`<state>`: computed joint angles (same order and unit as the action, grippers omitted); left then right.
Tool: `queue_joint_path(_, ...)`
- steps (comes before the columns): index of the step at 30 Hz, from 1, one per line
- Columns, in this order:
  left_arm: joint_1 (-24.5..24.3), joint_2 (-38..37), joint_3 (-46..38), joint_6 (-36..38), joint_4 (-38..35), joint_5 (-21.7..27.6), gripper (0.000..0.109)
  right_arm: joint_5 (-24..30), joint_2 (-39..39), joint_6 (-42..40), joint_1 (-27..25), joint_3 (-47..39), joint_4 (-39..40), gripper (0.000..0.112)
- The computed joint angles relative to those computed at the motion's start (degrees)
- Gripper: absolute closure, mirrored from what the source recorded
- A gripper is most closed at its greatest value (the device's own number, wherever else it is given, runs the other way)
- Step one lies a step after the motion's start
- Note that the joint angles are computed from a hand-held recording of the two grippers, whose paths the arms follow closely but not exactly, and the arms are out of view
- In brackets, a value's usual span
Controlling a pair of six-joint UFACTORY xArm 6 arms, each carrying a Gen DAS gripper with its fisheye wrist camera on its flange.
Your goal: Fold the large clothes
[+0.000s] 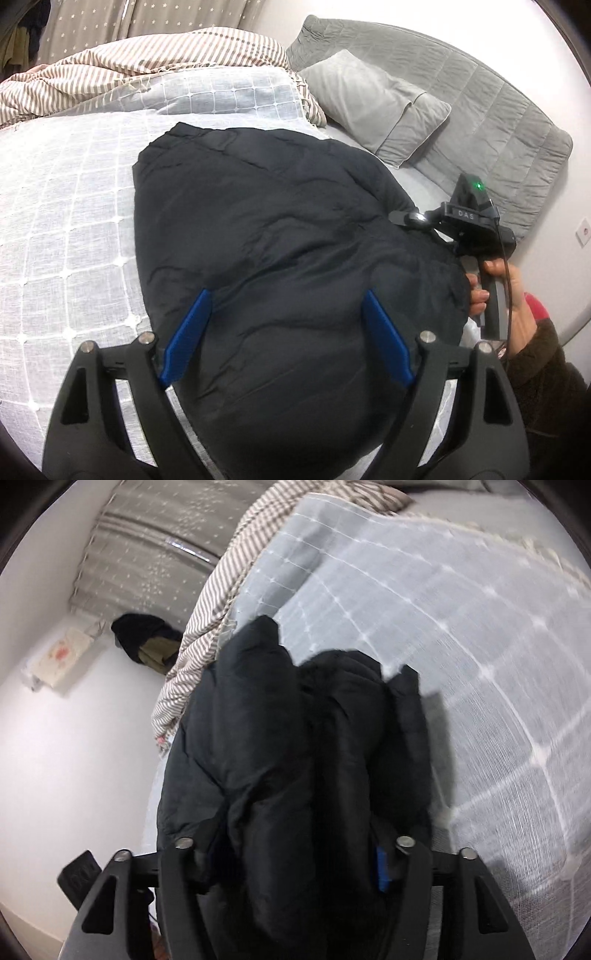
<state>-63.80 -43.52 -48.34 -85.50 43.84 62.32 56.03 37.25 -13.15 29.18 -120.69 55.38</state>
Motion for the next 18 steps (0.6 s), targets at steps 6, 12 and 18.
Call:
queue_joint_path(6,0.6,-0.8,-0.8,1.2,-1.4,1.4,0.025,-5.4,-7.8,1.4,0.0,8.1,-6.6,0.040)
queue_joint_path(12,2.2,-0.9,0.0,1.7,-2.4,-0.1,0.025,-14.6,-16.4,-0.6,2.9,15.3,-11.2,0.040)
queue_joint_path(18,2.1,0.1,-1.1,1.0,-2.4,1.7,0.024,-18.3,-17.4,3.0,8.2,16.1,-28.2,0.040)
